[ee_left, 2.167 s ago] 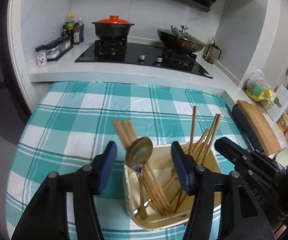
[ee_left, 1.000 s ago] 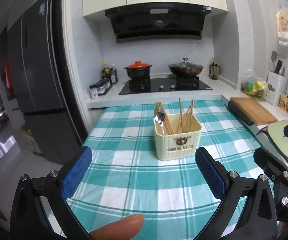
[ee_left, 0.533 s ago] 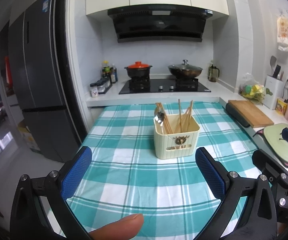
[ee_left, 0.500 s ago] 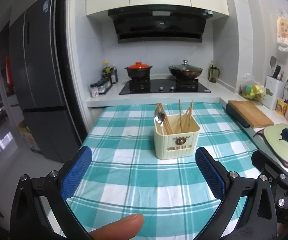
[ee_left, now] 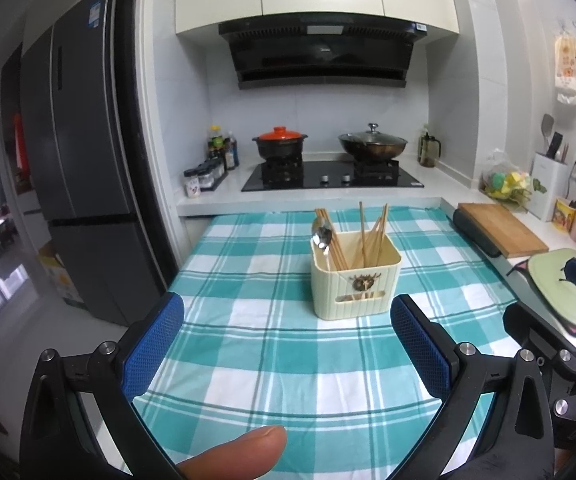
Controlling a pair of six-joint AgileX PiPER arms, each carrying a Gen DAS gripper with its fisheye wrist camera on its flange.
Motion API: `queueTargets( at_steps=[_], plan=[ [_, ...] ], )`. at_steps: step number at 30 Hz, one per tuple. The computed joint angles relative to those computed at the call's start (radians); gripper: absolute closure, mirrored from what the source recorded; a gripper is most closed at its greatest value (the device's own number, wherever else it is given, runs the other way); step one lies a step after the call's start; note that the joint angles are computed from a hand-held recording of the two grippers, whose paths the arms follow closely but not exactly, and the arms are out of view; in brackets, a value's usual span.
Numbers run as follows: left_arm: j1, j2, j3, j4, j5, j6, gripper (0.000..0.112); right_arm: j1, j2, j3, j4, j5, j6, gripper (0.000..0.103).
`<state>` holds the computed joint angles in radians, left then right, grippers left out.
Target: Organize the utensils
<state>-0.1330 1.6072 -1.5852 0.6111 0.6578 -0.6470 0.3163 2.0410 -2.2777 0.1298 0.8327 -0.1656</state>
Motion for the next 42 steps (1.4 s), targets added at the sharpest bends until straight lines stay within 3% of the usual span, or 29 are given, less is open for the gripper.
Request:
queueTargets(
  at_steps=[42],
  plan=[
    [0.001, 0.032, -0.036, -0.022, 0.026, 0.026, 0.010, 0.011, -0.005, 0.005, 0.010, -0.002, -0.007, 0.000]
  ],
)
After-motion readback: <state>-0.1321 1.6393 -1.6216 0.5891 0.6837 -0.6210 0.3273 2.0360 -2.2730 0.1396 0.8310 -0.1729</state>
